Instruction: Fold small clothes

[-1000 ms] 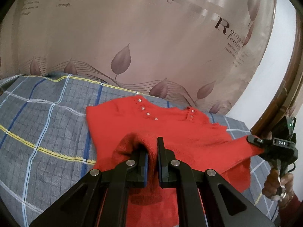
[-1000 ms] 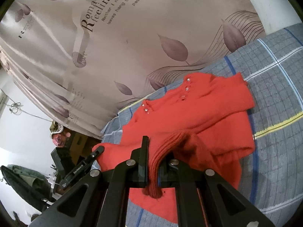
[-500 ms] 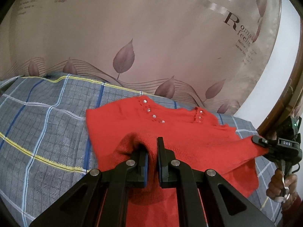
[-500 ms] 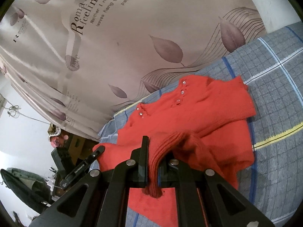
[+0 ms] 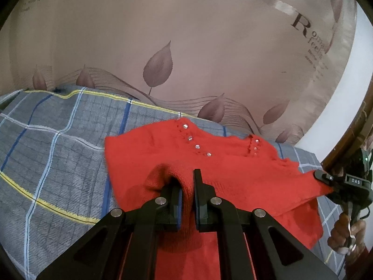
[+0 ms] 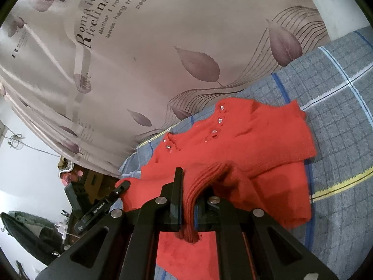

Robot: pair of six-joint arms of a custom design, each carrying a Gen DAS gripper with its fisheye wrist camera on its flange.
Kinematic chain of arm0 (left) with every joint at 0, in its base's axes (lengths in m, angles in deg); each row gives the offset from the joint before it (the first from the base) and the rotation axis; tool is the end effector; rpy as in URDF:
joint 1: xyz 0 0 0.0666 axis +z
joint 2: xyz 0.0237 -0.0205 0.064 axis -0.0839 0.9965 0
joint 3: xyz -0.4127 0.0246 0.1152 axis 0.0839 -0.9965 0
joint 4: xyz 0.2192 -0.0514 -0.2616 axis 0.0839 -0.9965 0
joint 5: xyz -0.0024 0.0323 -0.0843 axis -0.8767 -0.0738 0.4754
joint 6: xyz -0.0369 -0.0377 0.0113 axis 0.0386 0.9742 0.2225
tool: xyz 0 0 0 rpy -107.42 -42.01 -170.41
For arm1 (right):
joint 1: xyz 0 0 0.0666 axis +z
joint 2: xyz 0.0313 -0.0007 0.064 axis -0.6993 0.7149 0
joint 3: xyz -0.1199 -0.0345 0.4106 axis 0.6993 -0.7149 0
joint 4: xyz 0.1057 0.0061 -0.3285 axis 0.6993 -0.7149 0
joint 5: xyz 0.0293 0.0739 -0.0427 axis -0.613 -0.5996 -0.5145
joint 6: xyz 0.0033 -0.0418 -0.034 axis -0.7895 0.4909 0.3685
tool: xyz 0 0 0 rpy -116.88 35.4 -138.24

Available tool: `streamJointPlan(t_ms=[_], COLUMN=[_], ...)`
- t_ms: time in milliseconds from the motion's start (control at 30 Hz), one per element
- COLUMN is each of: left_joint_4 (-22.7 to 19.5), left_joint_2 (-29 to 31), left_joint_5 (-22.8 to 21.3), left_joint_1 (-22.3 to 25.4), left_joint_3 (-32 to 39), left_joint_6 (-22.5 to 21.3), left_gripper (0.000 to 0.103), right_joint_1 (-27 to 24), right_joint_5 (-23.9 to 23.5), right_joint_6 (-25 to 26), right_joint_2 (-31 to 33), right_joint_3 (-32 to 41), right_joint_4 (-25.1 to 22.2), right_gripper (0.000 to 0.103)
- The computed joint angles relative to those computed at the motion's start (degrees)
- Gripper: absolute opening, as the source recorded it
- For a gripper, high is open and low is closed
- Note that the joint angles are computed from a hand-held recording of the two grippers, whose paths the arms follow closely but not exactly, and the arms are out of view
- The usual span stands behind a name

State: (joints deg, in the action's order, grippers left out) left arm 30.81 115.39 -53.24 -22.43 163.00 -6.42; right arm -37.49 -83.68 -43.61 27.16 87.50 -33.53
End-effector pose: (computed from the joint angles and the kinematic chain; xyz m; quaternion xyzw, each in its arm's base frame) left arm 0.6829 -0.2314 0.3638 0.1573 0.8791 -0.2607 0.3668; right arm 0.5224 0.0744 0.3953 0.2321 0.8355 0.3504 0.3540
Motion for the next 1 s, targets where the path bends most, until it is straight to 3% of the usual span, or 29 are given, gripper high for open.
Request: streamJointPlan(t_ms=[433,633,767,833,933,1000], left_joint_4=[-3.86,-9.47,-14.77,-17.22,-17.87,-14.82], left_joint_2=[3.45,6.79,10.41,12.68,14.86,15.00], left_joint_5=[0.83,4.53,9.67,13.24,16.31,17.98], left_joint_1=[0.08,0.66,1.65,2.44,3.27,3.85], left_joint_3=[5.42,12.12,19.05,23.05,26.60,26.08], left_joint_6=[1.83,3.30,7.54,11.38,17.15,22.32], left_gripper=[0.009,0.011,0.013,0.015,0.021,0.031], right_joint_1=[-1.31,-2.19,-3.04,-3.93,-5.00,-5.42], right_joint_5=[-1.21,-1.88,-2.62,-4.00,-2.48,-1.64], right_joint_6=[-2.60,-5.44,-8.77,-13.70,-21.26,-23.66], right_joint_2=[1.87,2.62,3.56,4.01,4.19,4.34], right_joint_3=[-0.38,-1.52,-2.38,-4.39,-8.65,-10.05], right_joint_4=[2.03,6.07,9.97,15.33,25.58,28.94], right_gripper=[0.009,0.010,0.012,0.027,0.050,0.050])
